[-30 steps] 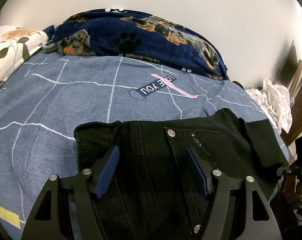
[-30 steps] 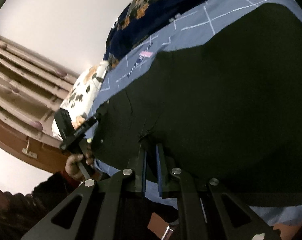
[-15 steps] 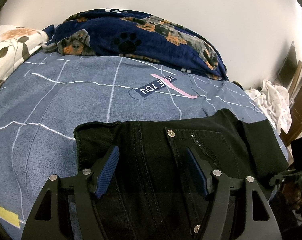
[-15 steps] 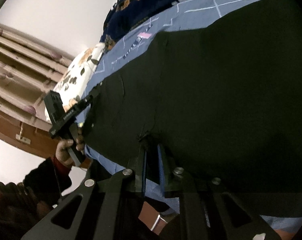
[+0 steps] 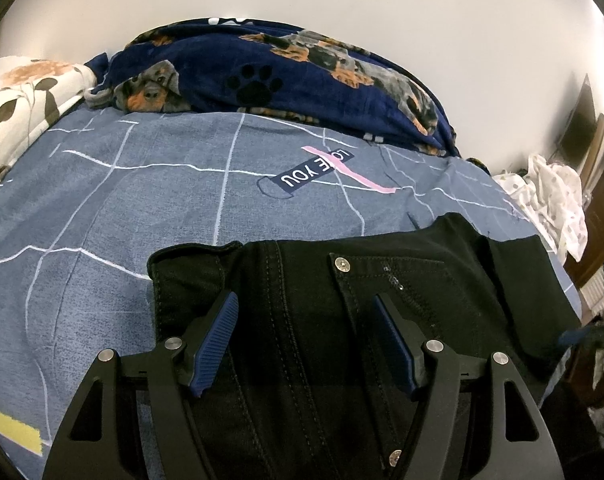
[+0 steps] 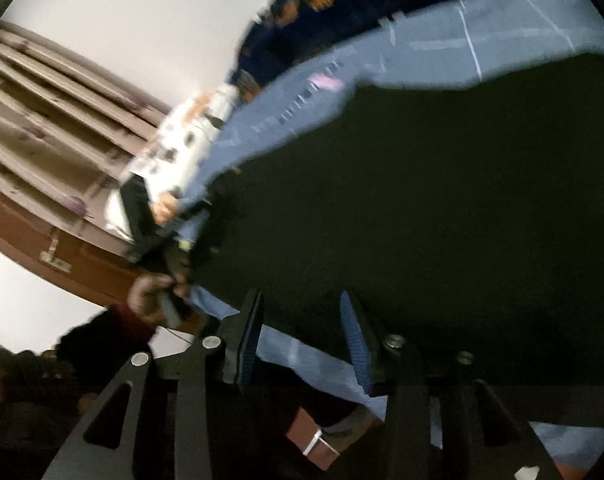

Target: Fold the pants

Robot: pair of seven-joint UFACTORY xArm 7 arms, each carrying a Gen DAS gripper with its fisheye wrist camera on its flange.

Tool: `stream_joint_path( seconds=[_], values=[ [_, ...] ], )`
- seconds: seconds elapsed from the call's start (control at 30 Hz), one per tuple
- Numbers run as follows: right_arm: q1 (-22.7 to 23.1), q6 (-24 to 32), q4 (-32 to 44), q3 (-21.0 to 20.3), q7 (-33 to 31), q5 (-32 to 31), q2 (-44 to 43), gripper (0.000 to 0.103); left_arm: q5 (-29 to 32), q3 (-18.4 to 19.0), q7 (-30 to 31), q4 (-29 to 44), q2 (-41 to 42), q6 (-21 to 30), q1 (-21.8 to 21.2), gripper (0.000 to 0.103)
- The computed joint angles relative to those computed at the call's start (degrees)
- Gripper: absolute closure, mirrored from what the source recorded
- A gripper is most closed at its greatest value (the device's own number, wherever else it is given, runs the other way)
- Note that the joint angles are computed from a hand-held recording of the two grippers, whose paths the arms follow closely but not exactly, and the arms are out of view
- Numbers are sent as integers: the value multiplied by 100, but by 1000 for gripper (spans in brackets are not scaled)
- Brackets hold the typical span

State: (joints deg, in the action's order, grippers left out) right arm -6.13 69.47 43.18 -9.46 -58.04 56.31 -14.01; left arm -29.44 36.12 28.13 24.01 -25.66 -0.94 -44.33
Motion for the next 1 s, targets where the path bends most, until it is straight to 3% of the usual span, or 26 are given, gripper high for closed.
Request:
stream_joint_path(
  seconds=[0.17, 0.27, 0.47, 0.83, 1.0],
  values=[
    [-527, 791, 557, -657, -160, 630, 258, 64, 16, 96, 43, -21, -58, 8, -42, 33],
    [-1012, 585, 803, -771, -11, 759, 524, 64, 27, 134, 57, -32, -79, 7, -57, 33],
    [-1461, 240, 970, -588, -20, 687, 940, 64, 67, 138, 51, -46, -92, 11, -29, 33],
    [-1693, 185, 686, -310, -407, 982, 1361, 66, 78, 213, 93, -86, -177, 18, -53, 33],
    [-1672, 73, 750, -234, -353, 764, 1341, 67, 84, 234, 100, -91, -188, 16, -65, 33]
  ],
)
